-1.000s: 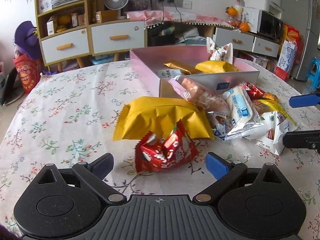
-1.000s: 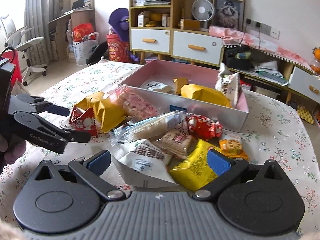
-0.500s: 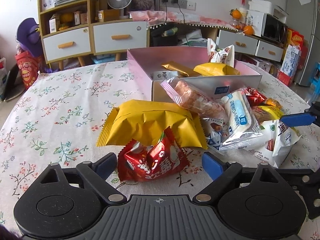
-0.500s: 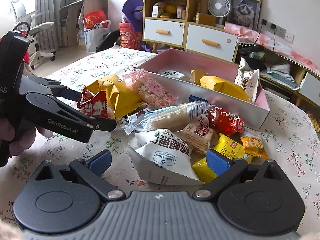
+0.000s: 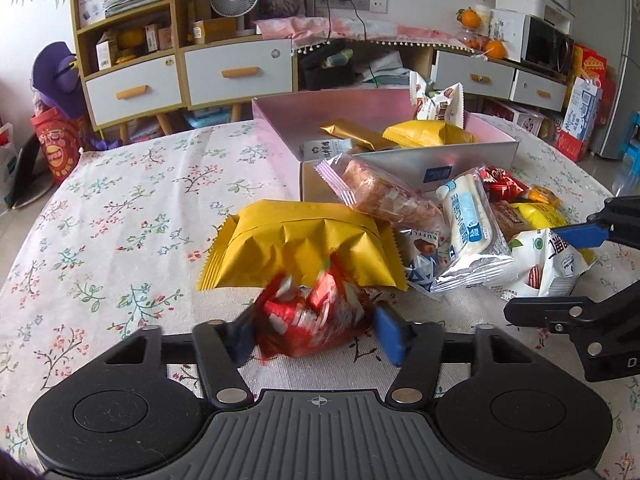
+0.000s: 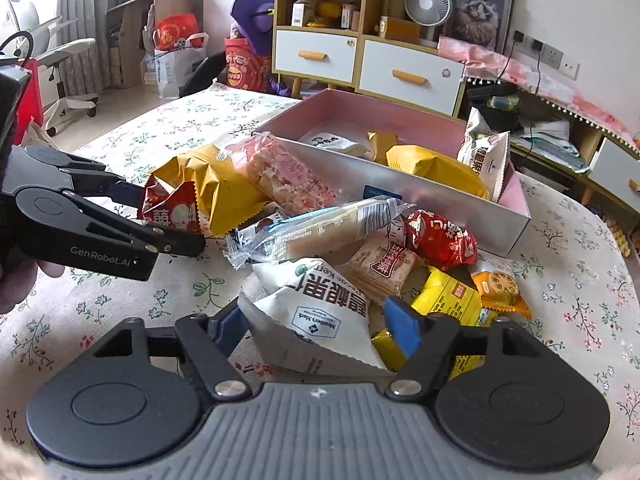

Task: Organize snacks
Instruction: 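Grasp the red packet with the left tool while the right tool grasps the white milk packet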

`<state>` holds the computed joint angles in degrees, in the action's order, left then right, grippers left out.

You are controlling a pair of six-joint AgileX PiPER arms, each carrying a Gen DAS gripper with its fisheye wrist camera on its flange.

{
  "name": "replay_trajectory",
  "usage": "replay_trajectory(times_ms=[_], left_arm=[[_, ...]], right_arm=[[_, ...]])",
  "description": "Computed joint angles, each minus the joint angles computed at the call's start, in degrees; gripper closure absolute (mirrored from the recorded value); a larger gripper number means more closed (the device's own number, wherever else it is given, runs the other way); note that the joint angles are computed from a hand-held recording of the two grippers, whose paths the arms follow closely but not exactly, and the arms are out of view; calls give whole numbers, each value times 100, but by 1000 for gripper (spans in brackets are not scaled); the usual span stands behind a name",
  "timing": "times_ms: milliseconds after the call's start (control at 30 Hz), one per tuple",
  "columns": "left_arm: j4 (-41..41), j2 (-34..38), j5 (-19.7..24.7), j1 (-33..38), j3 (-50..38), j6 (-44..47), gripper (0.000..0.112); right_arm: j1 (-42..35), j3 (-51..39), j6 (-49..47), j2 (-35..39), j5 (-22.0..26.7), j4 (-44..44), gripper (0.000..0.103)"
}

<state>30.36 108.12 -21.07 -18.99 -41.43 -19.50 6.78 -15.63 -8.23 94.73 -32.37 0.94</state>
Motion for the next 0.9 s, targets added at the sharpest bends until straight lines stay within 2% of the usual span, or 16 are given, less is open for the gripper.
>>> replay_trajectory(times_ms=[100, 300, 467, 567, 700, 800, 900], left_arm=[[205, -67, 104, 20, -20, -267, 63], [571, -157, 86, 106, 30, -610, 72], [1921, -296, 195, 240, -83, -2201, 77], [2248, -372, 244, 202, -109, -2571, 78], [2965, -453, 240, 246, -163, -3308, 80], [3692, -502, 102, 362, -199, -4079, 80], [3876, -580, -49, 436, -150, -4220, 80]], right_arm=[[-43, -72, 83, -30, 187, -196, 47], [102, -149, -189, -74, 395, 138, 49], [-52, -164, -64, -139, 496, -197, 51], [-60, -185, 24, -255, 605, -254, 51], [-213, -164, 545, -501, 727, -852, 52], [-327, -165, 734, -601, 801, -1071, 52], [-430, -219, 788, -637, 928, -1146, 52]])
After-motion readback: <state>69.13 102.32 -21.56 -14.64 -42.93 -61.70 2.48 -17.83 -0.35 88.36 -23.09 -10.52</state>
